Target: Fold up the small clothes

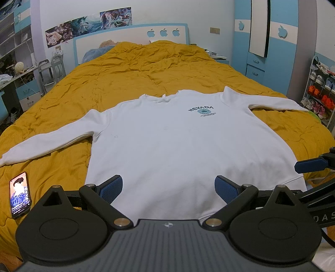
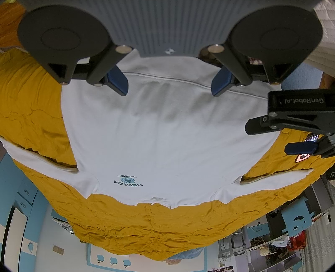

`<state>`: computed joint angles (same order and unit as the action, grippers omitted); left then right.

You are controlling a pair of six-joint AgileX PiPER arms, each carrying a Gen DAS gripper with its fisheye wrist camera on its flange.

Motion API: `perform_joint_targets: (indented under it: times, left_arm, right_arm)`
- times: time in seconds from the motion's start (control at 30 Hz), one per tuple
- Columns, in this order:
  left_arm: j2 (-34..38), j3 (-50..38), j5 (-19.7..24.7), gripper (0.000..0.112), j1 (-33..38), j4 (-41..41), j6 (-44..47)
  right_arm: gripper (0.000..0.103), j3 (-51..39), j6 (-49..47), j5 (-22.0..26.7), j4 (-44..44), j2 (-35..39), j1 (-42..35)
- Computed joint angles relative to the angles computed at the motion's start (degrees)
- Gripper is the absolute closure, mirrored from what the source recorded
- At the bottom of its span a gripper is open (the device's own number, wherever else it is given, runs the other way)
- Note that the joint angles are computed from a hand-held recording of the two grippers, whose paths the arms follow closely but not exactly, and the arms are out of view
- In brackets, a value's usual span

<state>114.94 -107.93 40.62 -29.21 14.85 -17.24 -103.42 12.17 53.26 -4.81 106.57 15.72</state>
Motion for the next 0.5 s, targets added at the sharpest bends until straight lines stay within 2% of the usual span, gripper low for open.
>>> perform_joint_targets:
  times: [0.5]
  left_arm:
    - [-0.2, 0.8, -0.5, 0.009, 0.0, 0.1, -0.3]
  right_arm:
    - [0.021, 0.0, 0.0, 0.0, 0.1, 0.0, 0.0]
